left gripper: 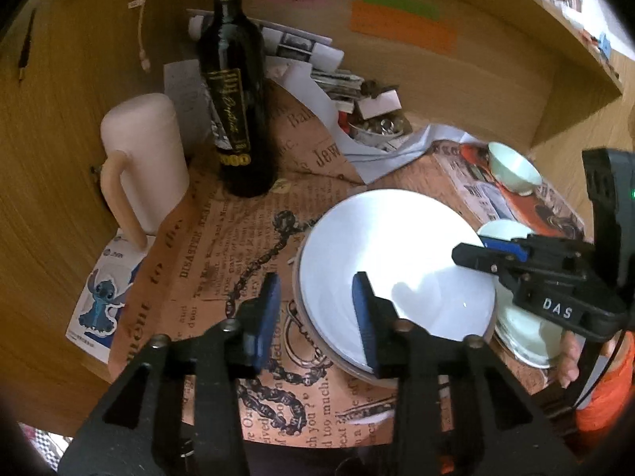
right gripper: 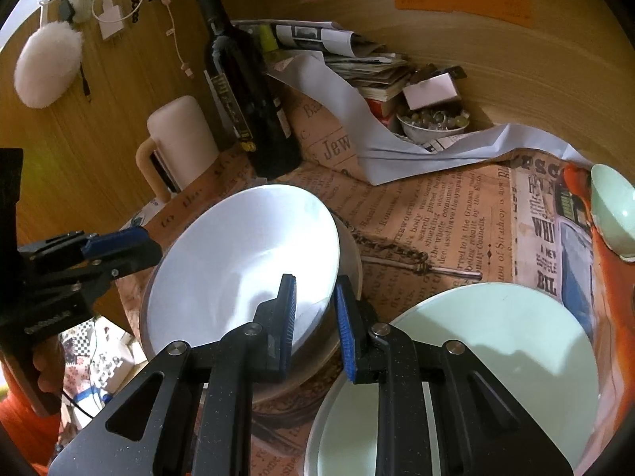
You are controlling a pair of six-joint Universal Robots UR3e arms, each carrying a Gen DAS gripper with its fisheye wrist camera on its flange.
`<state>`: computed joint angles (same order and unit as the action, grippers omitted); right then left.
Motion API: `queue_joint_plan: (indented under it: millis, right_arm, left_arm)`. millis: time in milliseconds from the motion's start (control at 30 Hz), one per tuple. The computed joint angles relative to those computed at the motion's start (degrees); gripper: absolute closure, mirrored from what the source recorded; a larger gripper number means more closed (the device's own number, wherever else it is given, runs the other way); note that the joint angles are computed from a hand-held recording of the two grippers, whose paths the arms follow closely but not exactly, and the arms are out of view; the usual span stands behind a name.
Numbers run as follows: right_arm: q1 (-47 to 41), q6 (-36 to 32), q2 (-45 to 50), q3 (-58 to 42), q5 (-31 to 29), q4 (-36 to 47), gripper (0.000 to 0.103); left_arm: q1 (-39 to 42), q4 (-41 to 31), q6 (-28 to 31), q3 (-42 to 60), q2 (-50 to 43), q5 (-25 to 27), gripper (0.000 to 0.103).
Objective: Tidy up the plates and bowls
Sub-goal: 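Open the left tool to release the white bowl inside the beige bowl, then reach the right tool to the small mint green bowl and grasp its rim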
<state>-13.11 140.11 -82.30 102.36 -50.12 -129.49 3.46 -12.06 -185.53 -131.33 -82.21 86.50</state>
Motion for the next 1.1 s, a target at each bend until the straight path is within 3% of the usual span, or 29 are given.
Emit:
queue_joint_plan:
  millis: [200, 300, 433, 467, 700, 767, 967, 1100]
  right_arm:
    - [-0.2, -1.2, -0.2, 0.0, -0.3, 0.4, 0.082]
    - [-1.0, -1.9, -0.6, -0.2, 0.4, 1.6, 0.078]
    - [-2.8, 1.0, -3.3, 4.0, 1.6, -6.1, 0.044]
    - [-3.6, 1.3, -3.9, 4.6, 2.4, -7.2, 0.041]
    - [-10.0, 2.7, -4.3, 2.7, 3.7, -9.0, 0.040]
    - [-12.0, 3.5, -3.5, 1.4, 3.5, -9.6, 0.039]
    - [-17.7, 7.9, 1.6, -4.8, 1.2, -12.9, 0.039]
    - [-18.9, 13.4, 6.9, -9.4, -4.3, -20.1, 0.039]
  left_arm:
    - [0.2, 0.6, -0.2, -0.6, 0.5, -0.9, 0.065]
    - [-0.8, 1.7, -0.8, -0.2, 0.5, 0.0, 0.057]
    - [-1.3, 2.8, -1.8, 0.3, 1.0, -0.2, 0.047]
    - [-1.6, 3.0, -2.2, 0.7, 1.2, -0.3, 0.045]
    - [-4.7, 6.2, -5.0, 4.7, -1.0, 1.6, 0.017]
    - [-5.9, 7.3, -6.0, 6.9, -2.9, 2.7, 0.013]
    - [-9.3, 6.6, -6.1, 16.0, -9.7, 3.8, 0.012]
    - [-11.0, 4.7, -5.8, 22.7, -14.2, 3.5, 0.012]
